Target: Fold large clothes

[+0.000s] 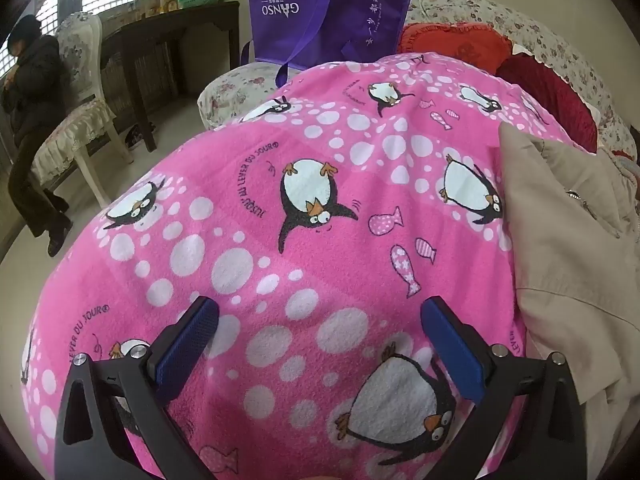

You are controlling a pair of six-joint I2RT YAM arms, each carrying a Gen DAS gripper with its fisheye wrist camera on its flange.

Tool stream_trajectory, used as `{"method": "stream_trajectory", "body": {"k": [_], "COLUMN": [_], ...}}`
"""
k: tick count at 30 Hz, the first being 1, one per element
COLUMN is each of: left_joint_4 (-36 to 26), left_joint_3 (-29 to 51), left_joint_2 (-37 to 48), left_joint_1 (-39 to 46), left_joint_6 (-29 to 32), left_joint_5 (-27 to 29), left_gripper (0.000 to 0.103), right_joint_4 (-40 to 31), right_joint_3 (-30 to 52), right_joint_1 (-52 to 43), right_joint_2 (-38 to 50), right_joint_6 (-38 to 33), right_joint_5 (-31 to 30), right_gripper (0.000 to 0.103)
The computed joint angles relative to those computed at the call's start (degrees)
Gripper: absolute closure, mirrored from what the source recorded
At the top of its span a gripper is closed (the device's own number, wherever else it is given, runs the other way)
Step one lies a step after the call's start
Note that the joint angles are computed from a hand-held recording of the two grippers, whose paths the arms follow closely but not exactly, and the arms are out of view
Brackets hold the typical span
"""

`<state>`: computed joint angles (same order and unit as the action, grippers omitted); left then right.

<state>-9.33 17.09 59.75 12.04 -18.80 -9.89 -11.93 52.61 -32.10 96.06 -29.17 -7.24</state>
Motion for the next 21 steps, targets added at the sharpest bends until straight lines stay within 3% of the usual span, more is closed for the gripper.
{"method": "stream_trajectory", "body": {"k": [21], "left_joint_4": [0.0], "left_joint_3": [0.0], "left_joint_2": [0.1], "left_joint_1": [-0.4], "left_joint_6": [0.2], "left_joint_5": [-0.9], "left_gripper": [0.009], "right_joint_4": [0.0], "right_joint_3": [0.0], "right_joint_1": [0.0], "right_joint_2": [0.0], "right_joint_6": [0.0], "right_joint_5": [0.0], "right_gripper": [0.000]}}
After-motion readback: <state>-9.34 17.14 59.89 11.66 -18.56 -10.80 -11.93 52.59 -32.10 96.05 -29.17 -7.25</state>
